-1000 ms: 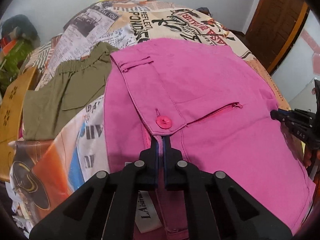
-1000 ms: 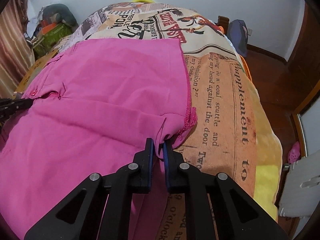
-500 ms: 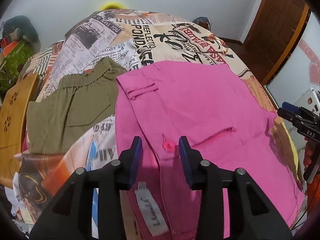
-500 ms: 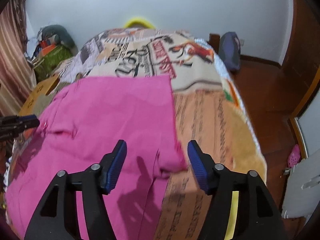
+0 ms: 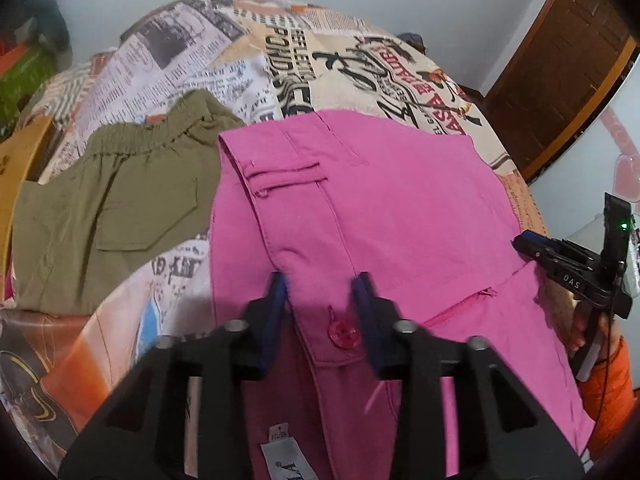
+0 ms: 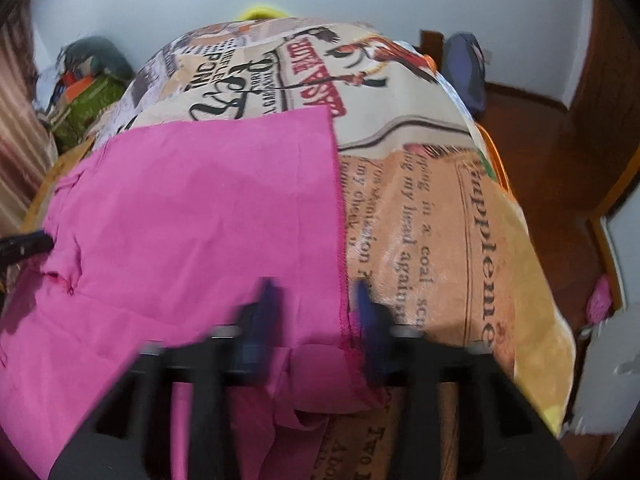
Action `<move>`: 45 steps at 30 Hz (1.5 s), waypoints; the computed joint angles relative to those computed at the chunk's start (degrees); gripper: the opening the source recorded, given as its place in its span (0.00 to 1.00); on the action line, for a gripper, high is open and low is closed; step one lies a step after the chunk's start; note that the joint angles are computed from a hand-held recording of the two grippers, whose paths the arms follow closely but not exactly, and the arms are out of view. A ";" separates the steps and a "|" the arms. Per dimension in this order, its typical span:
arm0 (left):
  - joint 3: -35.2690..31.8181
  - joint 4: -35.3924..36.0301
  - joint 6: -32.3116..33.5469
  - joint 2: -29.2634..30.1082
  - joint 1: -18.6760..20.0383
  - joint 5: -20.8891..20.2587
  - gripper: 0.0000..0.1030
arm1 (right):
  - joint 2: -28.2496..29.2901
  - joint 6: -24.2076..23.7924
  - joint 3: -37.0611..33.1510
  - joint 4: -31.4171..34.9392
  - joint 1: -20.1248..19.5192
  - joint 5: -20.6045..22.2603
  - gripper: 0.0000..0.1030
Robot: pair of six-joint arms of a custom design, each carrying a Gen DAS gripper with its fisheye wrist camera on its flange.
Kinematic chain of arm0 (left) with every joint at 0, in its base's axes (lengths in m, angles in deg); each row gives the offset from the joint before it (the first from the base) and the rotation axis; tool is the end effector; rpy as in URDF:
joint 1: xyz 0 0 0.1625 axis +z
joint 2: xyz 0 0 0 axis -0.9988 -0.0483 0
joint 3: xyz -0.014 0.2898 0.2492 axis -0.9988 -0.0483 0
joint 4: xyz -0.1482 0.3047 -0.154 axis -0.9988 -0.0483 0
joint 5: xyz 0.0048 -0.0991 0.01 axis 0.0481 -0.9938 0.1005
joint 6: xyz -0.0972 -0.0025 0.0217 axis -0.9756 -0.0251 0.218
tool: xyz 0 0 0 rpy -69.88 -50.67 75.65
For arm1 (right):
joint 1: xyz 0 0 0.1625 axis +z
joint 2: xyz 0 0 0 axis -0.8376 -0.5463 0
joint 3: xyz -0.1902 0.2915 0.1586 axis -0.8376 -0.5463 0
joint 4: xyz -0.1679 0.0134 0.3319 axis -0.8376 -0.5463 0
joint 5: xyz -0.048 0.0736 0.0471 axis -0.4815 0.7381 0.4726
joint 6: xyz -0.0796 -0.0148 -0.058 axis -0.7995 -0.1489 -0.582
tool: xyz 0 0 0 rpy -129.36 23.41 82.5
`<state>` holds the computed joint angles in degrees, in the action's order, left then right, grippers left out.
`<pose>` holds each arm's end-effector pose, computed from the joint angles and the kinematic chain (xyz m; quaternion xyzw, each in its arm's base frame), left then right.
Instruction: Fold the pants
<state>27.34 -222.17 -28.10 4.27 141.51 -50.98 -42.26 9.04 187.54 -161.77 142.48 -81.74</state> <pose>-0.2057 -0.5902 0.0144 0.3180 0.9194 -0.1022 0.2076 0.0492 -0.3899 0.1933 -0.0167 -0.8931 0.3116 0.3241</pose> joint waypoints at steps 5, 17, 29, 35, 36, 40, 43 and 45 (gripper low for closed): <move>1.73 -4.42 1.56 0.35 -1.31 3.57 0.07 | 1.56 -1.84 -0.38 -2.02 0.63 -0.57 0.09; 0.56 -5.90 5.37 1.61 -3.29 11.17 0.07 | 3.70 -3.28 -1.40 -1.31 2.22 -4.38 0.09; 0.12 0.58 2.35 -1.13 -1.67 8.37 0.21 | -0.27 0.64 -1.73 6.17 2.55 -4.79 0.24; -3.22 -1.38 4.75 -0.39 -0.97 9.63 0.42 | -3.35 0.22 -2.02 4.25 2.57 -2.29 0.48; -4.50 -1.18 5.00 0.21 -0.66 9.73 0.42 | -3.03 -0.79 -2.68 3.26 2.87 -2.87 0.51; -9.58 0.90 4.75 2.68 0.68 8.71 0.48 | -1.87 -3.67 -6.06 2.10 3.35 -3.77 0.55; -14.13 2.81 5.48 5.56 1.52 8.08 0.48 | -1.27 -4.17 -8.02 3.08 2.55 -2.36 0.55; -16.48 3.42 6.57 7.28 1.83 8.06 0.50 | -0.45 -4.58 -9.63 4.20 1.96 -1.60 0.55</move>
